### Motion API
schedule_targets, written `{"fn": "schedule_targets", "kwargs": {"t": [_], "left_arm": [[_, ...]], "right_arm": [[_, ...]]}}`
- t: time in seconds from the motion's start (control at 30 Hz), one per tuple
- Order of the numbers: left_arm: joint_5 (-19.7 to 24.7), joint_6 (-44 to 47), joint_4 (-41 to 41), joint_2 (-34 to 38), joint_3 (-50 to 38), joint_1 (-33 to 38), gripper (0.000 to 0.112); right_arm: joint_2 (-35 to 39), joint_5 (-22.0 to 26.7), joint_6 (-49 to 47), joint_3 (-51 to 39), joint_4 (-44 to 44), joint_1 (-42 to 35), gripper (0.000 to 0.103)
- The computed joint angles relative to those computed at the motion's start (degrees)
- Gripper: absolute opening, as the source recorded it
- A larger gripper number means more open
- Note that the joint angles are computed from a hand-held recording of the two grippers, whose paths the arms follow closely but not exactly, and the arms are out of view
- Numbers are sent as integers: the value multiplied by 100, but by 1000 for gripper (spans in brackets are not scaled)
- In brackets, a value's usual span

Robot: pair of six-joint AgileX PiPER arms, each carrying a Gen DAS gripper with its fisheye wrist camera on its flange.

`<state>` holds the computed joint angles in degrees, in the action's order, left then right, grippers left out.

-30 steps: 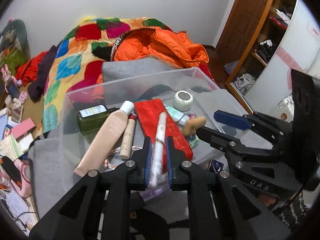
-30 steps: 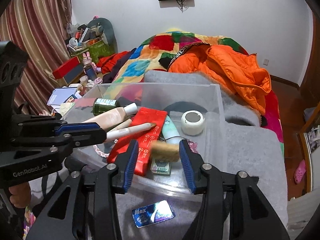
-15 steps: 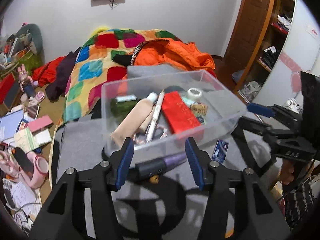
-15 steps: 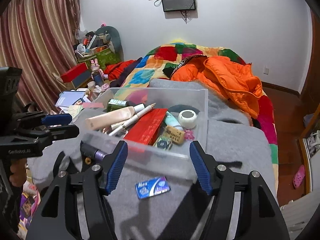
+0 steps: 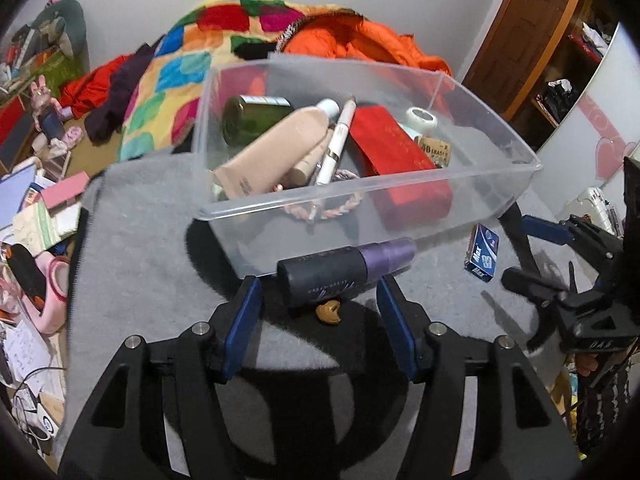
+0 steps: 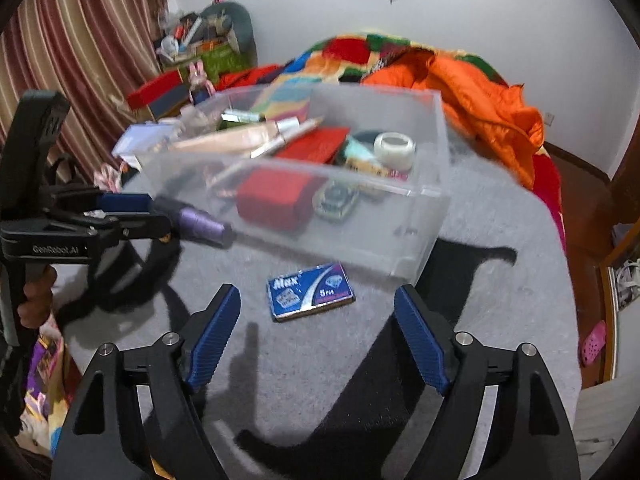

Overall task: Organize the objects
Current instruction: 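Move both tools toward the purple lipstick and blue Max card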

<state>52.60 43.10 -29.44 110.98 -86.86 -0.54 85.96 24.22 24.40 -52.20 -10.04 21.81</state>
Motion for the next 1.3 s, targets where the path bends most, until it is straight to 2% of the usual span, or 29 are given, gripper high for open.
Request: {"fn": "schedule_targets", "kwargs": {"t": [0.13,0.23,0.37,0.4,0.43,0.53,0.57,0.63,0.67,0.8,0.9,0.97,1.07,1.13,1.3], "left_arm": [[127,-69,5,174,-205,-104,68],[188,-51,46,250,-256,-205,69],[-145,109,16,145,75,-287,69],[-327,197,-7,44,253,-308,64],[-374,267,-38,-12,329,-301,54],[-321,410,-218,-133,455,-251,43],[-331,470,-275,-195,521,-237,38],[-282,603,-366,-331,653,-216,9],[-212,648,-409,-365,678,-207,7],[-82,939,-559,-624,895,-202,7],[-150,1106,-592,-893,1092,-194,7],[-255,1170,-615,-1020,1190,-164,11],[-375,1087,-517,-1042,1185,-68,26],[-360,1029,-492,-987,1159,45,43],[-238,1322,-668,-945,1347,298,46]], "right_arm": [[330,163,-366,-237,202,-28,77],[514,243,-399,-400,123,-25,77],[654,200,-489,-458,164,-46,76],[661,162,-461,-431,99,-22,74],[639,126,-428,-399,37,4,66],[569,50,-508,-327,31,63,49],[551,24,-458,-299,-20,83,47],[515,-30,-346,-245,-91,105,46],[505,-57,-321,-225,-89,101,46],[414,-172,-464,-136,152,37,46],[280,-252,-486,-24,247,10,46],[199,-283,-369,27,203,-12,46],[5,-339,-539,115,500,-111,46],[-141,-358,-550,171,560,-147,46],[-487,-409,-587,348,673,-157,46]]}}
